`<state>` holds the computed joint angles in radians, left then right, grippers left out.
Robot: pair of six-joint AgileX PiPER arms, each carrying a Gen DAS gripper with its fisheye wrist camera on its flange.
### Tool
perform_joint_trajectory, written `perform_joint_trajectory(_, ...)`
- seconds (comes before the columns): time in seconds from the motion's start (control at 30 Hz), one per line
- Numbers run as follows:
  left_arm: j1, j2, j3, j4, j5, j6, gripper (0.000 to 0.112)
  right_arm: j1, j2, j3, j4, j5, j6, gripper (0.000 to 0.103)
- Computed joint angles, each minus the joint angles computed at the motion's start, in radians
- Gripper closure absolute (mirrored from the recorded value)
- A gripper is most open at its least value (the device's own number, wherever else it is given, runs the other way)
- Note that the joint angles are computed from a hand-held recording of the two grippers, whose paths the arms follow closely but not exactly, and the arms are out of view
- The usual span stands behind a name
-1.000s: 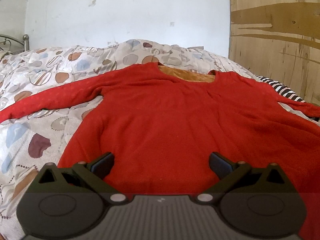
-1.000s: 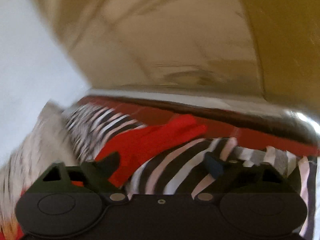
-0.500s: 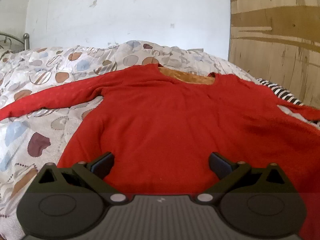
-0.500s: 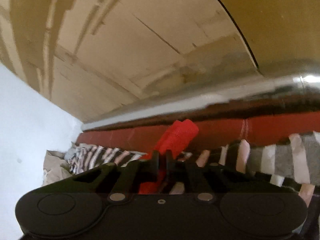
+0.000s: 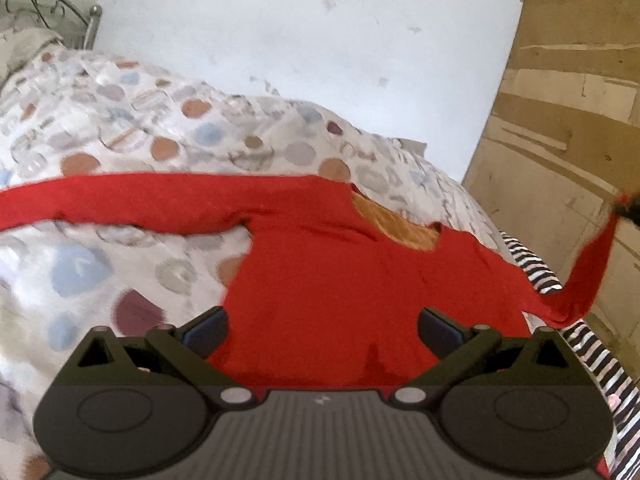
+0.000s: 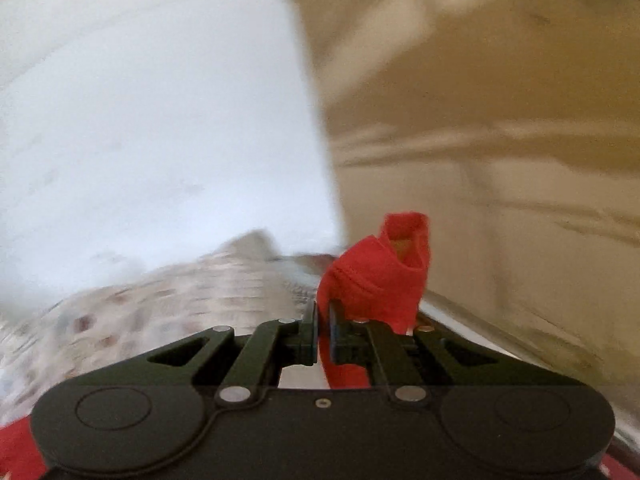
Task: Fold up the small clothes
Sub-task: 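Grasp the sleeve cuff with the right gripper and lift it, then carry the sleeve across the sweater body and release it with the right gripper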
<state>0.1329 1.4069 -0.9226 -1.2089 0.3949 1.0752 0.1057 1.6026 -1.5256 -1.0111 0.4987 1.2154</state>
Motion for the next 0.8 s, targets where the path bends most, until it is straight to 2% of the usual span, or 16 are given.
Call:
perform_joint_trajectory(0.13, 0.068, -0.024, -0.029, 0.160, 0.033, -0.165, 0.010, 0.188, 0.091, -0.169, 0.099, 0.021, -0.210, 0.099)
perform_joint_trajectory(0.23, 0.123, -0.034, -0.035, 0.194, 0.040, -0.232, 0.010, 0.308, 0.179, -0.276, 0.224, 0.037, -0.421, 0.099)
perform_joint_trajectory(0.3, 0.162, -0.035, -0.035, 0.178, 0.036, -0.227, 0.010, 0.382, 0.242, -0.332, 0.314, 0.049, -0.565, 0.099)
perform_joint_trajectory(0.47, 0.222, -0.026, -0.028, 0.166, 0.034, -0.171, 0.010, 0.528, 0.347, -0.306, 0.456, 0.069, -0.837, 0.099)
perform_joint_trajectory(0.57, 0.242, -0.018, -0.017, 0.127, 0.036, -0.110, 0.010, 0.596, 0.359, -0.205, 0.389, 0.073, -0.855, 0.098)
perform_joint_trajectory(0.63, 0.244, -0.012, -0.011, 0.100, 0.032, -0.085, 0.010, 0.649, 0.330, -0.115, 0.252, 0.067, -0.778, 0.095)
perform_joint_trajectory(0.67, 0.240, -0.005, -0.014, 0.095, 0.026, -0.085, 0.010, 0.656, 0.302, -0.065, 0.229, 0.053, -0.766, 0.086)
perform_joint_trajectory(0.7, 0.232, 0.004, -0.022, 0.098, 0.021, -0.095, 0.010, 0.658, 0.275, -0.026, 0.236, 0.045, -0.760, 0.082)
perform_joint_trajectory(0.8, 0.193, 0.025, -0.045, 0.117, -0.009, -0.121, 0.010, 0.656, 0.213, 0.059, 0.197, 0.032, -0.681, 0.062)
